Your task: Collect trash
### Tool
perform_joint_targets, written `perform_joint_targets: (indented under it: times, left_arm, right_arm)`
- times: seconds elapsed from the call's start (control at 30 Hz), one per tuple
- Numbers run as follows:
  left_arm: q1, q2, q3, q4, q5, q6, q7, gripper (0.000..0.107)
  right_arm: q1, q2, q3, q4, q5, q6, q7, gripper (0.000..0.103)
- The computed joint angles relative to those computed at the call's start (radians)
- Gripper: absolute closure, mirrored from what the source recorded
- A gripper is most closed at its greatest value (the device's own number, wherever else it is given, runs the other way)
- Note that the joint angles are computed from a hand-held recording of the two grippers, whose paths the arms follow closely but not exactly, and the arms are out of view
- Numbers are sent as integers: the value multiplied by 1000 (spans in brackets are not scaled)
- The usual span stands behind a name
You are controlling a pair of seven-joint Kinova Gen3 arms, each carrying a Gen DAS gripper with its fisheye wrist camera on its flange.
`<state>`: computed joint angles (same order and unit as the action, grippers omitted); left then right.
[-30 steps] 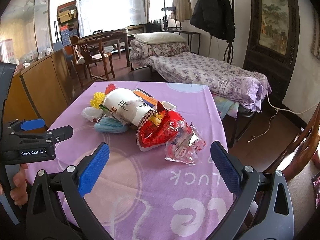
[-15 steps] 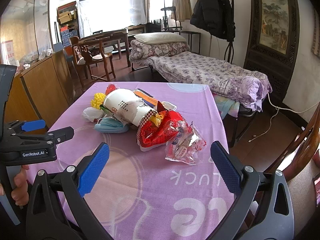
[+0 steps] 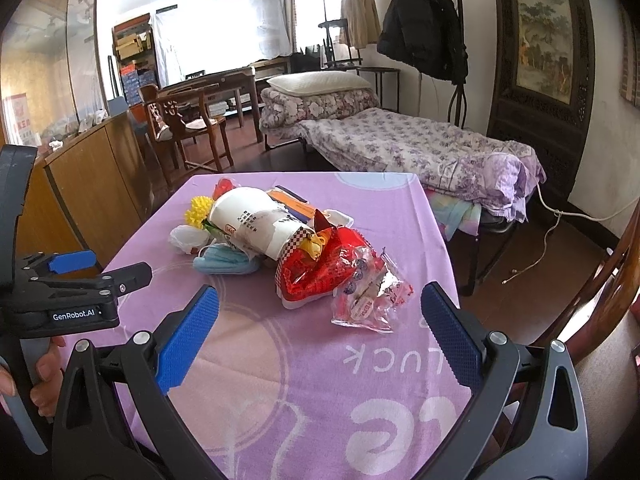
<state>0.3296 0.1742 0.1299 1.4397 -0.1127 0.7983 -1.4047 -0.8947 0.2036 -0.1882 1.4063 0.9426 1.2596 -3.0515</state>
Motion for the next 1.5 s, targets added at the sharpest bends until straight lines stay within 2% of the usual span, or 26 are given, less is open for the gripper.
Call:
perform_joint_targets:
  times: [0.1,0.2,0.37,0.47,0.6,0.7,0.87,1.03,1.2,1.4,1.47,1.5]
  left_arm:
    - [-5,11,1,-18,11,30,-1,10]
    - [-52,29,16,-50,104,80,-74,10]
    - [-57,54,-1,-79,120,105,-94,10]
    - [-88,87,-3,-122,166,141,-126,10]
    - [-88,149,-20,-209,163,209,-84,10]
    - [-88,209,-30,-296,170,292,-36,10]
    - [-32,285,-59,-422,80,348,39,10]
    - [-11,371,-72,-567,51,413,75,11]
    - [11,435,-75,-656,37,463,63,20]
    - [19,474,-80,-708,43,466,56,25]
    - [18,484,-79,-718,46,471,46,37]
    - [13,494,-72,-734,54,488,34,52]
  right_arm:
    - [3,2,0,-5,-11,1,10,6]
    - [16,3,2,-16,-45,-2,31,6]
    - [30,-2,7,-17,-85,-9,35,6]
    - [31,-11,5,-2,-81,-25,20,6]
    - [44,-17,0,4,-96,-49,32,6]
    - [53,-18,-3,6,-107,-72,52,6]
    - [54,-12,0,-3,-123,-73,81,6]
    - [62,-14,5,-3,-143,-87,89,6]
    - [85,-26,6,9,-178,-123,90,6]
    - [87,-22,6,7,-181,-124,91,6]
    - [84,-15,6,-2,-180,-115,97,6]
    - [84,-14,7,-4,-181,-113,101,6]
